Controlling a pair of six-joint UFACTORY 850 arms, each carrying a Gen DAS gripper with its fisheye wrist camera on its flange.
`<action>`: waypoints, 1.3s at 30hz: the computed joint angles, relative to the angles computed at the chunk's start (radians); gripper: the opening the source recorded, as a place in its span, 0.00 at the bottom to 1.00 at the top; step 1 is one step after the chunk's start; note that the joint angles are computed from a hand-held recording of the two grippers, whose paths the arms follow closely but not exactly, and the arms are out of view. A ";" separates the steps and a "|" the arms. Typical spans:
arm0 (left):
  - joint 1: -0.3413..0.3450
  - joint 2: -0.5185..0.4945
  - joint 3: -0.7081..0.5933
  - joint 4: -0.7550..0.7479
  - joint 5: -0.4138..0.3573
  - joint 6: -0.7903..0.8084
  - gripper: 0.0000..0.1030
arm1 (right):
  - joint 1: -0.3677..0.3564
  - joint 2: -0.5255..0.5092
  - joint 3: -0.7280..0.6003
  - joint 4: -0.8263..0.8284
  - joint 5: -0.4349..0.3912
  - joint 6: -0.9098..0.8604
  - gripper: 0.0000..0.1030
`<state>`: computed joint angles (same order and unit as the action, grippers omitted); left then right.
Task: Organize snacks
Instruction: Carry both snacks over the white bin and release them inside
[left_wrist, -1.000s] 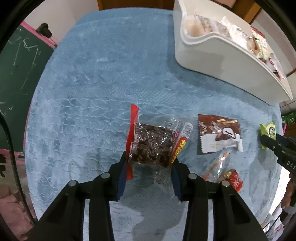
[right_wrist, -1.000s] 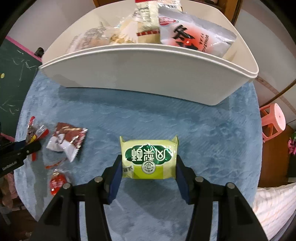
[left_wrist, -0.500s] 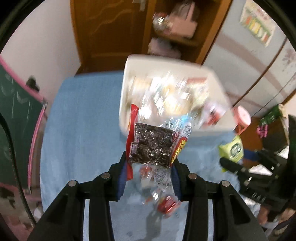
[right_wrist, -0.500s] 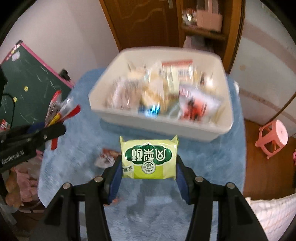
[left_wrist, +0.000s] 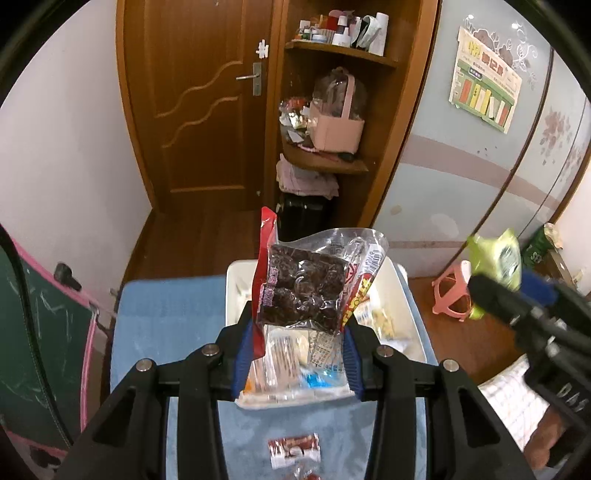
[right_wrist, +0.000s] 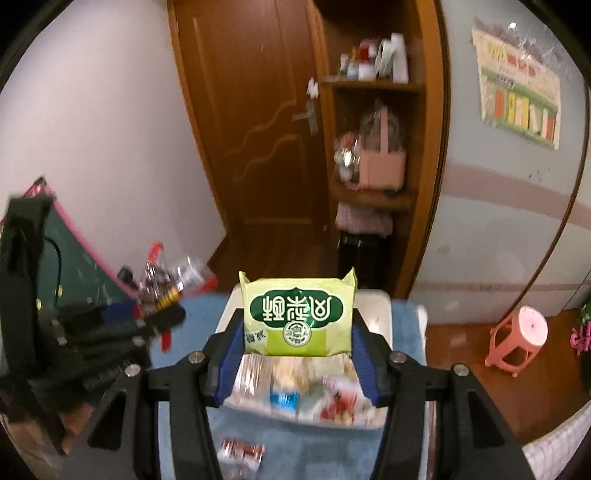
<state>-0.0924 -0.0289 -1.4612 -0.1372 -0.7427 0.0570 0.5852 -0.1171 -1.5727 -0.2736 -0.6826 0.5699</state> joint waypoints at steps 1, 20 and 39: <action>-0.004 -0.013 -0.015 0.006 -0.001 -0.007 0.39 | -0.001 -0.015 -0.022 -0.025 -0.008 0.017 0.53; -0.029 -0.186 -0.088 0.112 -0.048 -0.072 0.80 | -0.016 -0.151 -0.017 0.031 -0.100 -0.043 0.69; 0.012 0.024 0.106 0.139 -0.015 -0.095 0.80 | 0.034 -0.059 0.073 0.019 -0.072 0.016 0.73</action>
